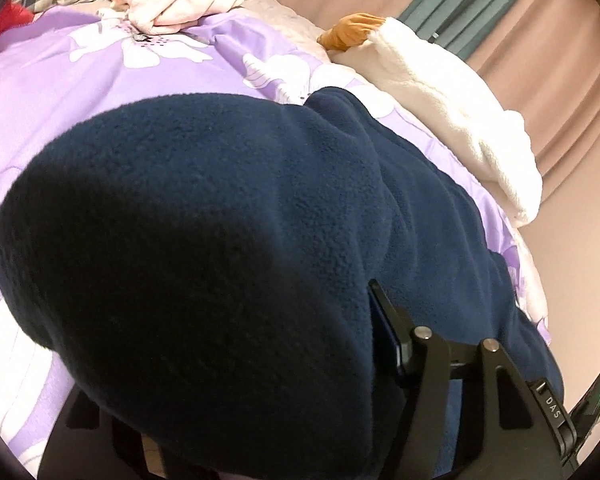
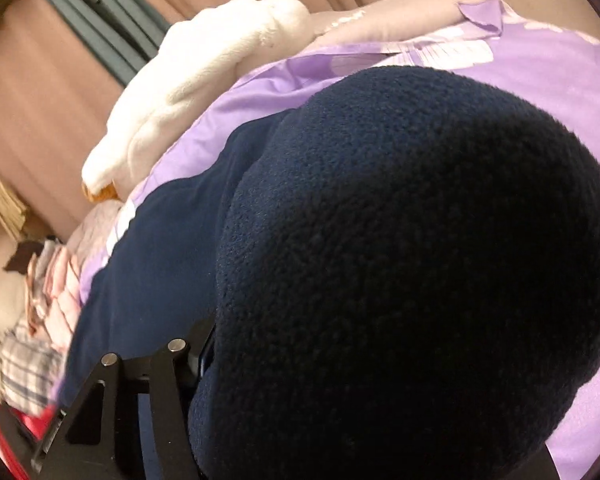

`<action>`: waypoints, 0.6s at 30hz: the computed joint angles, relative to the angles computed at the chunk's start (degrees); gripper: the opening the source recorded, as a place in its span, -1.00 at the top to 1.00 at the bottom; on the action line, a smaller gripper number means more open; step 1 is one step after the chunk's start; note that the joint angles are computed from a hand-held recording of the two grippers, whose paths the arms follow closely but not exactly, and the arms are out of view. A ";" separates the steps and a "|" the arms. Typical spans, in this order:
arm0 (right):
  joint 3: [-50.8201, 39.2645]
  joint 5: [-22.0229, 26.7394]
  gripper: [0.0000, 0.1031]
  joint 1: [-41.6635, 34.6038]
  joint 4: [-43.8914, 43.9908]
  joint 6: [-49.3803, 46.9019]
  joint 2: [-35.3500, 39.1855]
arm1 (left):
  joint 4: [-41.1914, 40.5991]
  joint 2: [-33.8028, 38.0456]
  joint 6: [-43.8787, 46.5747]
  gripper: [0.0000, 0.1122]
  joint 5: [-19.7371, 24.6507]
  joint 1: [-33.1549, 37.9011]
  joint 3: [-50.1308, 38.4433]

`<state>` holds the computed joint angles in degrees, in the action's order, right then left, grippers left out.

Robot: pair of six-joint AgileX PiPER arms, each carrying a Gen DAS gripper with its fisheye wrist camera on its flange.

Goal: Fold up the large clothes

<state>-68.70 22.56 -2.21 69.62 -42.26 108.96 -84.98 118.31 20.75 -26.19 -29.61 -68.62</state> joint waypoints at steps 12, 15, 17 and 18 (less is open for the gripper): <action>0.56 -0.05 -0.09 -1.07 -4.13 1.00 -1.42 | -2.08 -0.91 1.07 0.03 -0.83 -1.01 0.79; -0.75 4.46 0.14 -2.61 -8.03 3.56 -2.38 | -9.91 -3.89 8.58 0.22 -2.83 -3.16 1.64; 0.67 8.68 0.23 -4.51 -6.16 2.22 -4.46 | -13.54 -6.65 10.95 0.24 -3.01 -4.55 3.77; 1.12 11.80 0.23 -6.21 -5.75 2.06 -5.61 | -13.74 -8.86 9.20 0.25 -2.89 -5.77 6.30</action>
<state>-67.58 34.36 -8.42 63.87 -40.20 103.34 -98.72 109.45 29.95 -29.07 -35.38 -62.32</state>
